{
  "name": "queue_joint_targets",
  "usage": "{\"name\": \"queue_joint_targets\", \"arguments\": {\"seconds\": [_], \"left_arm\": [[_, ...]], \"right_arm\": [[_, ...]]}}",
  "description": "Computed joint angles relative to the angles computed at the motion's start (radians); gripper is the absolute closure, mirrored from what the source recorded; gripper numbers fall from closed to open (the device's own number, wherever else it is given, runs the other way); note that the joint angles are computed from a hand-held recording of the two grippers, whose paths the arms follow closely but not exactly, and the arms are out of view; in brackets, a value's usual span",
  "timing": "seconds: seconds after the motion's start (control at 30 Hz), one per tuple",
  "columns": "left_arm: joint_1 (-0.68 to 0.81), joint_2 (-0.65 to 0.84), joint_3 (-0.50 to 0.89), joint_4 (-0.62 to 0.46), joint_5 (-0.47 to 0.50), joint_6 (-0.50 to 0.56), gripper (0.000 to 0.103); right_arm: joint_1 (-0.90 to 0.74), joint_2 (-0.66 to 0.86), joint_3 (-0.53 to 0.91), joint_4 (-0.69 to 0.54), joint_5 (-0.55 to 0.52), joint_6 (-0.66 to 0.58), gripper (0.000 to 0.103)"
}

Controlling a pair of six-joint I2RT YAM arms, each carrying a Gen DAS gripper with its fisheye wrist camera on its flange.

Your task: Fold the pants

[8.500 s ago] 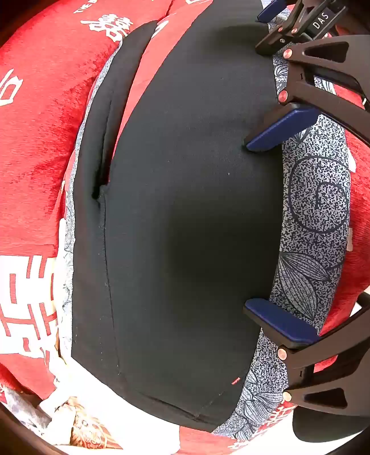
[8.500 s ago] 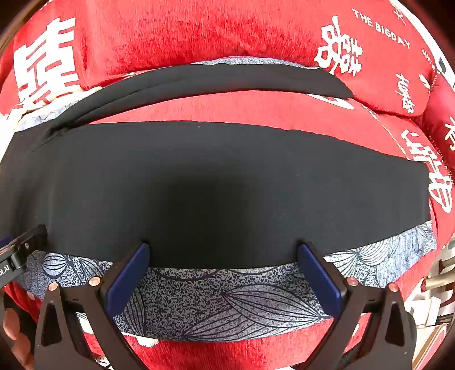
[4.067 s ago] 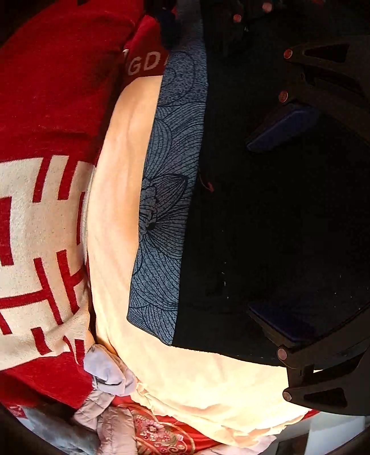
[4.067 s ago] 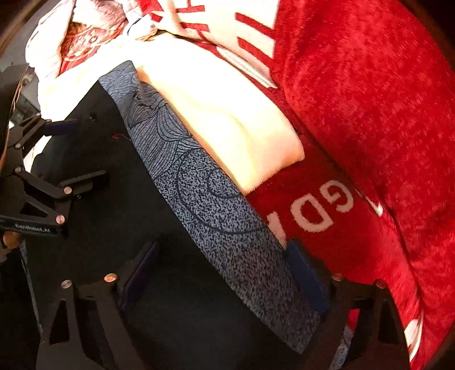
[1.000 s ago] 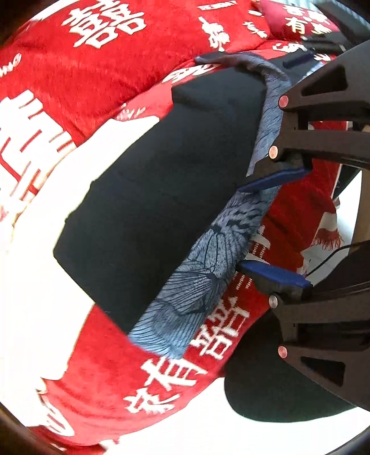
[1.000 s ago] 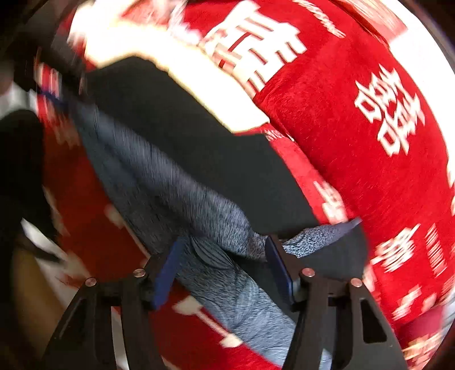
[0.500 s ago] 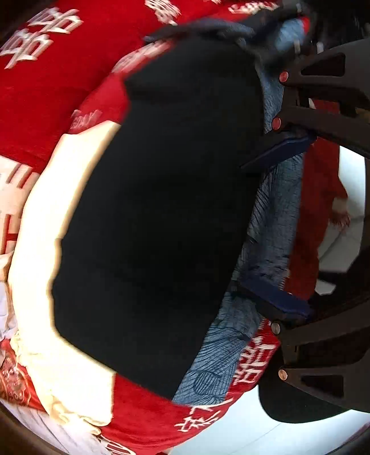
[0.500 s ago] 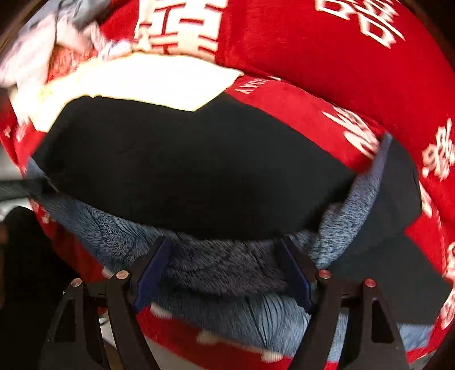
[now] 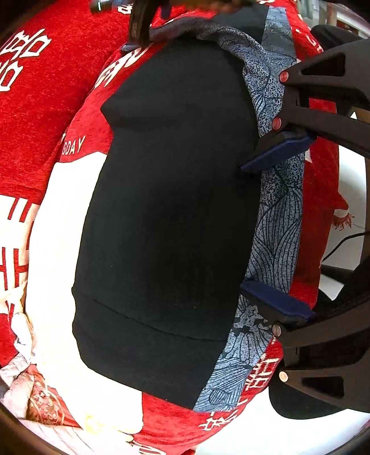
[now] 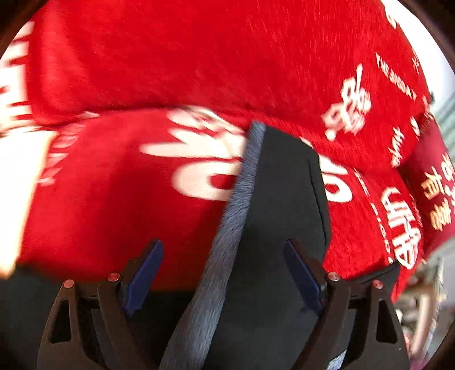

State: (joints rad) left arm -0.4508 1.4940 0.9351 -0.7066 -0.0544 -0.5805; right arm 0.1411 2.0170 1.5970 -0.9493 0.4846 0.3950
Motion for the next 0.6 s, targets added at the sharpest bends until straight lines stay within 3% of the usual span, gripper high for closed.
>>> {"name": "queue_joint_targets", "arguments": {"seconds": [0.07, 0.13, 0.17, 0.2, 0.23, 0.3, 0.43, 0.5, 0.6], "left_arm": [[0.010, 0.009, 0.007, -0.005, 0.014, 0.007, 0.024], [0.010, 0.017, 0.020, -0.020, 0.014, 0.010, 0.024], [0.007, 0.015, 0.023, -0.027, 0.014, 0.007, 0.024], [0.002, 0.017, 0.033, -0.033, 0.021, 0.004, 0.024], [-0.001, 0.012, 0.034, -0.036, 0.025, 0.006, 0.024], [-0.024, 0.008, 0.056, -0.045, 0.032, 0.012, 0.024], [-0.108, 0.041, 0.126, -0.053, 0.028, 0.023, 0.024], [-0.150, 0.082, 0.162, -0.047, 0.035, 0.026, 0.024], [-0.203, 0.156, 0.212, -0.041, 0.044, 0.029, 0.024]], "right_arm": [[-0.051, 0.151, 0.166, -0.162, -0.047, 0.012, 0.015], [-0.108, 0.119, 0.134, -0.108, -0.125, 0.019, 0.022], [-0.122, 0.104, 0.120, -0.104, -0.157, 0.009, 0.047], [-0.144, 0.072, 0.092, -0.091, -0.189, -0.012, 0.088], [-0.162, 0.050, 0.077, -0.094, -0.186, -0.022, 0.094], [-0.229, -0.083, -0.069, -0.009, -0.282, -0.023, 0.097], [-0.354, -0.461, -0.408, 0.138, -0.330, -0.043, 0.097], [-0.491, -0.670, -0.569, 0.174, -0.425, -0.095, 0.097], [-0.633, -0.860, -0.745, 0.179, -0.538, -0.188, 0.096]]}}
